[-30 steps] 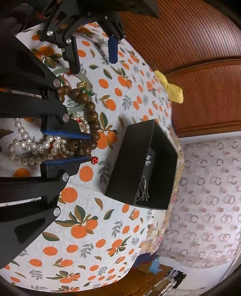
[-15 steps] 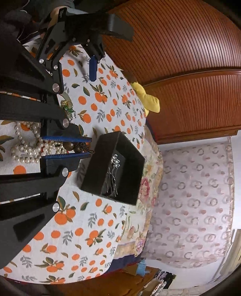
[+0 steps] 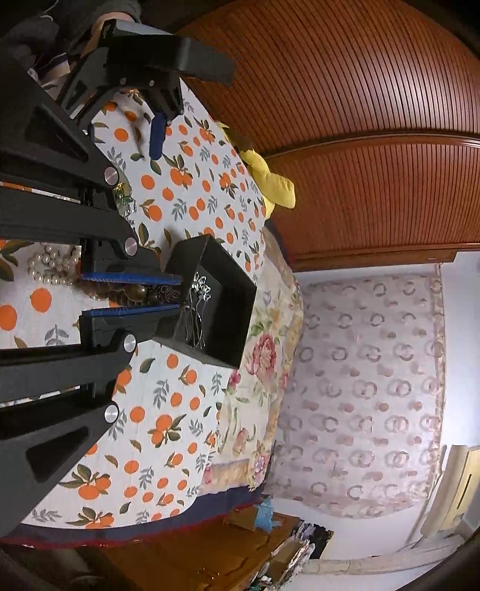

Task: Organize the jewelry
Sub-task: 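Carry bead bracelet toward box with right tool while left grasps silver piece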

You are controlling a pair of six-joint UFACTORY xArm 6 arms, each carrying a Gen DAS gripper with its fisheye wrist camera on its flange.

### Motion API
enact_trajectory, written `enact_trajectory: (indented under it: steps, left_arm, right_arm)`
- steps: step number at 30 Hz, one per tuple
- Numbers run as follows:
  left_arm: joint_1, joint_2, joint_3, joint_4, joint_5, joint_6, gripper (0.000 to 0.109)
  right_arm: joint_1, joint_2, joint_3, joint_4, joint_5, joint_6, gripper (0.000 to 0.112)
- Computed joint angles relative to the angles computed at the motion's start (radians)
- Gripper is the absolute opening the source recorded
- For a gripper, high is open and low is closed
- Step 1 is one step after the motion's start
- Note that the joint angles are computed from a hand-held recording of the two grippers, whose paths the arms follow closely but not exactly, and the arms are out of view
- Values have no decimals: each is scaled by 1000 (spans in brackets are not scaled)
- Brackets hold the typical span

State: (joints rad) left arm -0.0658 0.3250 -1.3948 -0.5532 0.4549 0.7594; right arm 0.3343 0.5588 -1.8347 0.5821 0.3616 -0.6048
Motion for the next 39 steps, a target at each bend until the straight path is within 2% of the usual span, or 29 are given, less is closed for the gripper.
enact_trajectory:
  steps: [8, 10, 13, 17, 19, 20, 21, 25, 26, 31, 33, 39]
  left_arm:
    - [-13, 33, -41, 43, 52, -27, 90]
    - [-13, 34, -41, 40, 41, -33, 90]
    - [-6, 35, -52, -17, 39, -11, 90]
    - [13, 57, -102, -97, 83, 17, 89]
    - [16, 70, -124, -95, 102, 9, 63]
    - [18, 77, -135, -83, 113, -5, 57]
    - [19, 82, -140, -82, 119, -7, 47]
    - [24, 73, -127, -122, 126, 26, 25]
    - [26, 69, -123, -131, 124, 32, 24]
    - [30, 60, -114, -160, 118, 58, 6]
    - [31, 55, -110, -168, 116, 72, 2]
    - [27, 36, -89, -182, 91, 100, 2]
  right_arm:
    - [-5, -3, 19, -2, -7, 13, 12]
    - [-3, -6, 27, 9, -10, 3, 12]
    - [0, -8, 36, 9, -16, 1, 12]
    - [0, -10, 43, 10, -19, 3, 12]
    - [0, -13, 51, 15, -22, -2, 12]
    - [0, -15, 53, 16, -22, -2, 12]
    - [0, -14, 51, 15, -21, -1, 12]
    - [1, -14, 56, 8, -28, 0, 12]
    - [0, -14, 59, 5, -30, 0, 12]
    - [0, -14, 63, 7, -29, -4, 12]
    - [1, -12, 62, 1, -28, 0, 12]
    - [1, -9, 60, -10, -27, 9, 12]
